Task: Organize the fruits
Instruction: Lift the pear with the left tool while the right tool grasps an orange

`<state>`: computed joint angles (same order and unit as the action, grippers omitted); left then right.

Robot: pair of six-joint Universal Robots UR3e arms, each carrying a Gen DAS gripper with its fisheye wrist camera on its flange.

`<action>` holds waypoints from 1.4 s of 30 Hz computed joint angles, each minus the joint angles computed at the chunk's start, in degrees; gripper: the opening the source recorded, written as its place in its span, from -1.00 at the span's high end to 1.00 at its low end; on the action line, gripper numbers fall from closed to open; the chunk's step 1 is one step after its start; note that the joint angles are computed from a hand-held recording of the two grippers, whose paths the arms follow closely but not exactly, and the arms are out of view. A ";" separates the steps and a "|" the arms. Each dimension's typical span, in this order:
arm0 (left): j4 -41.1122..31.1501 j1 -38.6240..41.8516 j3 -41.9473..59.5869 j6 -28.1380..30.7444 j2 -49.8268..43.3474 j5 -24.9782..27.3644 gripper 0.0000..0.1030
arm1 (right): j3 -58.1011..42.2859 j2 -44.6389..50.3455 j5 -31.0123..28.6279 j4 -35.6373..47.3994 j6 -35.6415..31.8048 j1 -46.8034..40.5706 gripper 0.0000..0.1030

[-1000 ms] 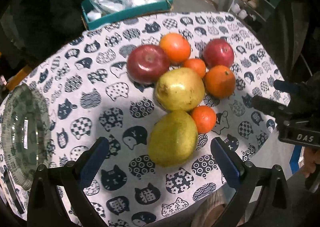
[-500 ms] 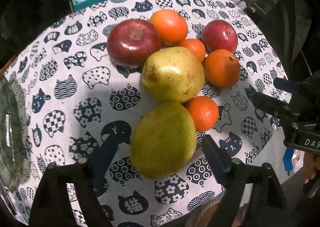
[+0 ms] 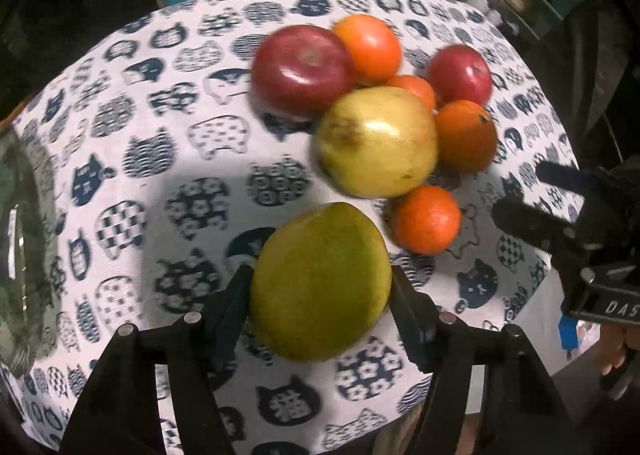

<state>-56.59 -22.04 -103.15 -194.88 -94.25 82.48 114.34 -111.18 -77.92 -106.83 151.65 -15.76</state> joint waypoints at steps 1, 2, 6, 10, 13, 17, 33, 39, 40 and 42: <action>-0.03 0.70 -0.87 0.33 0.99 0.10 -0.32 | 0.01 0.43 -0.09 -0.36 0.28 0.82 -0.69; 0.06 1.33 -1.75 0.52 1.95 0.59 -0.32 | -0.13 1.20 -0.14 -0.76 0.76 1.98 -0.69; 0.37 2.84 -4.16 1.75 4.77 2.41 -0.32 | -0.39 3.29 0.53 -1.52 1.63 4.55 -0.69; 0.09 4.22 -6.08 2.29 7.12 3.19 -0.32 | -0.49 6.03 -0.05 -3.10 3.08 7.70 -0.67; -0.37 5.74 -7.56 2.78 8.79 2.53 -0.32 | -0.45 7.92 -0.09 -3.99 4.01 9.24 -0.60; -0.47 6.47 -8.92 3.08 10.22 2.44 -0.32 | -0.16 10.78 -0.75 -6.02 5.55 11.41 -0.42; -0.64 6.11 -9.10 2.55 11.01 2.91 -0.32 | 0.85 11.69 -2.69 -8.73 8.81 14.88 0.15; -1.42 6.10 -8.94 2.33 12.22 3.77 -0.32 | 0.46 5.86 -0.63 -4.24 6.81 12.55 0.16; -1.60 6.17 -9.03 2.37 12.60 3.85 -0.32 | 0.28 5.18 -0.38 -3.83 6.94 12.54 0.16; -2.14 6.26 -8.91 2.38 13.48 3.90 -0.32 | 0.34 3.82 -0.05 -3.63 6.84 12.39 0.16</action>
